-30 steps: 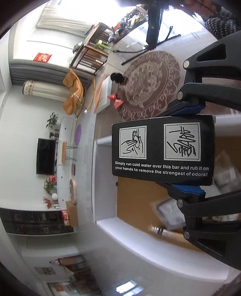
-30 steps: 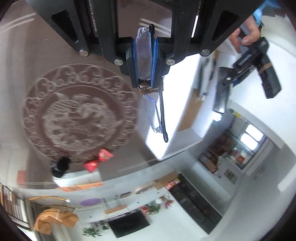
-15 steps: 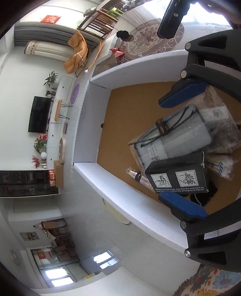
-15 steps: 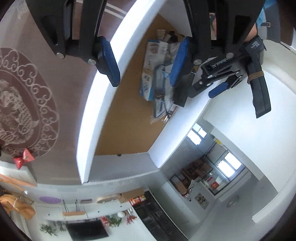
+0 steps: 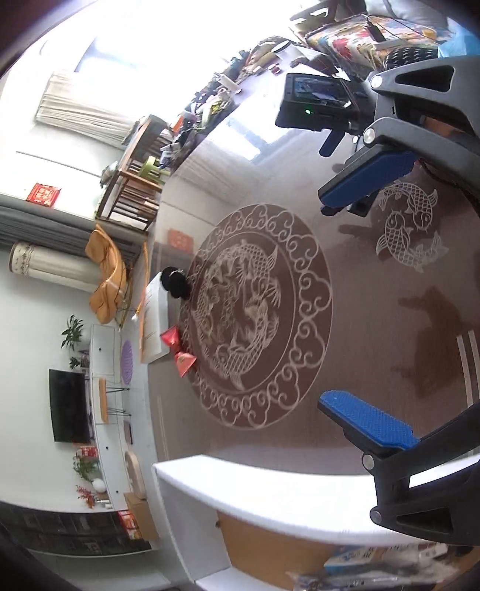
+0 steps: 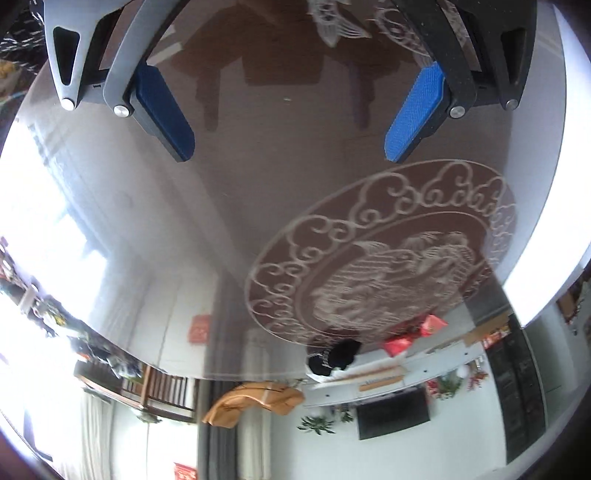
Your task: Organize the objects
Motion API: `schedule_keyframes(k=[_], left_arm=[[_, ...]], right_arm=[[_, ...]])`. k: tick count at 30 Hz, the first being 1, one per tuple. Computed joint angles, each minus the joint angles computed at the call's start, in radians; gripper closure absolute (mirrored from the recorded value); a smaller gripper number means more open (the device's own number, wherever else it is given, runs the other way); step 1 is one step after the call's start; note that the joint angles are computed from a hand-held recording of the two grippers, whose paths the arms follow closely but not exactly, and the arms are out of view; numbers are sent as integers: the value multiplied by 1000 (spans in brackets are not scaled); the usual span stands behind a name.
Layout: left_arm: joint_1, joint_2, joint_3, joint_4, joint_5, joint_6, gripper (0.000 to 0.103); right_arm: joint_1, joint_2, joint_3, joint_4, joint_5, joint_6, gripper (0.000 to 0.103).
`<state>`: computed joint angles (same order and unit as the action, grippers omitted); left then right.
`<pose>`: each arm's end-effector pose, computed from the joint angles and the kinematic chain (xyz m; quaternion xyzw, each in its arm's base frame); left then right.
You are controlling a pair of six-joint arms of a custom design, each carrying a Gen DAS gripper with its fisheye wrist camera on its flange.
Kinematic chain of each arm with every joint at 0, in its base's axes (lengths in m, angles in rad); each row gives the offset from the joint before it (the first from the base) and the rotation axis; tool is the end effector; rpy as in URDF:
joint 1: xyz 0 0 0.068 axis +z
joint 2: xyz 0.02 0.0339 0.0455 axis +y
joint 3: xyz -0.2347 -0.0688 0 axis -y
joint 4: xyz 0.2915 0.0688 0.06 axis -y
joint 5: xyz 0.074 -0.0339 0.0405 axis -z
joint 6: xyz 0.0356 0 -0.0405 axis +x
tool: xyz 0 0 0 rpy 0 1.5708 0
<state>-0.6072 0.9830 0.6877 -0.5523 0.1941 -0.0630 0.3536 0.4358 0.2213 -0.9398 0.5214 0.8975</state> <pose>0.2082 -0.1530 0.1997 0.2832 0.8875 -0.2014 0.3027 0.1443 0.0344 0.1132 0.3053 0.8963 -0.0875 0.3096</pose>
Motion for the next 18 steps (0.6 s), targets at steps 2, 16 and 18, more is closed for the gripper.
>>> schedule_keyframes(k=[2, 16, 18], left_arm=[[-80, 94, -13, 85, -72, -43, 1], [-105, 519, 69, 352, -257, -45, 2], [-113, 554, 101, 345, -258, -42, 2]], right_arm=[[-124, -141, -40, -61, -62, -39, 0], [-349, 131, -2, 224, -176, -384, 0], [-408, 144, -8, 276, -207, -445, 0]])
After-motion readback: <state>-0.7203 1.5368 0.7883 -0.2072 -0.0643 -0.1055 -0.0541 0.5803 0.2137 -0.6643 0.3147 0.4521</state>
